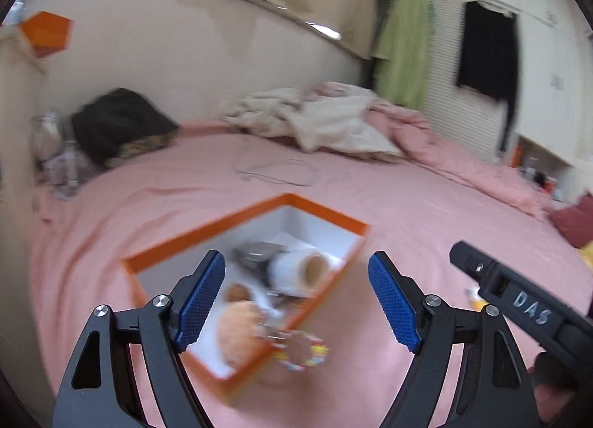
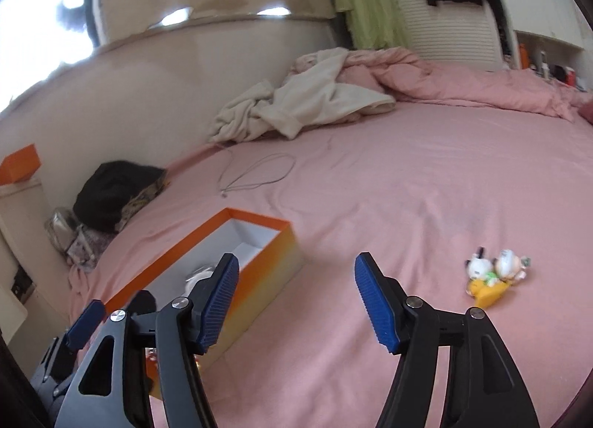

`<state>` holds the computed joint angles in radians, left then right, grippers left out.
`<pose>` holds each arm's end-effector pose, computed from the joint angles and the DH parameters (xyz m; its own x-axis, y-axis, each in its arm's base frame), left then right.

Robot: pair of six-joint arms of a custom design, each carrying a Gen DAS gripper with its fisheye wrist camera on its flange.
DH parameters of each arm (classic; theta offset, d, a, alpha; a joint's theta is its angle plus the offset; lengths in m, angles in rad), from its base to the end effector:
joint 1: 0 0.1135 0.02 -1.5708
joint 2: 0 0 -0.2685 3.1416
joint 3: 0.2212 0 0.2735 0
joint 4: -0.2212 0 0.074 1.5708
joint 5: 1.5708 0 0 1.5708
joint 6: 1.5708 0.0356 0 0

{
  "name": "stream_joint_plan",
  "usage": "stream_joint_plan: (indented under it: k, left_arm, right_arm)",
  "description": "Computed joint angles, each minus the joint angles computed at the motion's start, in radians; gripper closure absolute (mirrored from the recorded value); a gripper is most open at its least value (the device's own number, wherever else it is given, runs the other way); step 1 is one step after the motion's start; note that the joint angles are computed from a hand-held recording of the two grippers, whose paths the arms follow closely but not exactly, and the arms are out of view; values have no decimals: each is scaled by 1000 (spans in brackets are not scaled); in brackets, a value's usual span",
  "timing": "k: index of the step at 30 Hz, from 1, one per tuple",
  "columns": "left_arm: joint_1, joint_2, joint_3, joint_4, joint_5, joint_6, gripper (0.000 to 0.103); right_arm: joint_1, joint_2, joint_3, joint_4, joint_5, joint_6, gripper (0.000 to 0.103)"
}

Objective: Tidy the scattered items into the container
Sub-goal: 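Withdraw both open grippers and move toward the remaining figures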

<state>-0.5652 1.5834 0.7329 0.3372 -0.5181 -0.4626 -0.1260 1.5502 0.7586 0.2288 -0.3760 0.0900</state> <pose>0.2931 -0.1650 0.1695 -0.4162 -0.1952 -0.8881 -0.0947 0.9807 -0.1711 0.3342 -0.0292 0.1771 -0.5444 0.1532 -0.8247 -0.1429 0.9519 0.2711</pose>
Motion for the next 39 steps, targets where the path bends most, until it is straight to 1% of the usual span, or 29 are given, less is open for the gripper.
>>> stream_joint_plan:
  k: [1,2,6,8,10,12,13,14,16,17,20,23,28,39]
  left_arm:
    - [0,6,6,5,66,14,23]
    - [-6,22,24,-10,111,30,23]
    - [-46,147,155,-157,188,109,23]
    - [-54,217,221,-227,242,111,23]
    - [-55,297,277,-280,293,75,21]
    - [-58,402,367,-376,317,63,12]
    - [-75,420,395,-410,288,76,10]
    - [-95,426,412,-437,250,84,10]
    - [-105,424,411,-440,232,83,10]
    - [-104,418,405,-436,239,80,10]
    - [-108,413,397,-431,243,73,10]
    - [-115,416,403,-439,233,71,10]
    - [-89,443,412,-416,249,91,10]
    - [-83,434,399,-408,254,101,10]
  right_arm:
    - [-33,-15,-24,11,19,9,36]
    - [-68,-25,-44,8,40,6,36]
    - [-216,-30,-84,-58,112,-70,36]
    - [-279,-30,-103,-73,144,-121,36]
    - [-327,-18,-117,-79,173,-173,36]
    - [-369,25,-116,-96,180,-216,35]
    - [-388,51,-103,-115,163,-218,32]
    - [-407,72,-89,-132,136,-212,30]
    - [-444,114,-58,-169,82,-201,30]
    - [-450,125,-49,-179,71,-199,29]
    - [-428,127,-47,-174,102,-204,26]
    - [-419,132,-44,-170,115,-206,26]
    - [-448,156,-52,-144,87,-223,25]
    - [-464,156,-64,-134,68,-232,25]
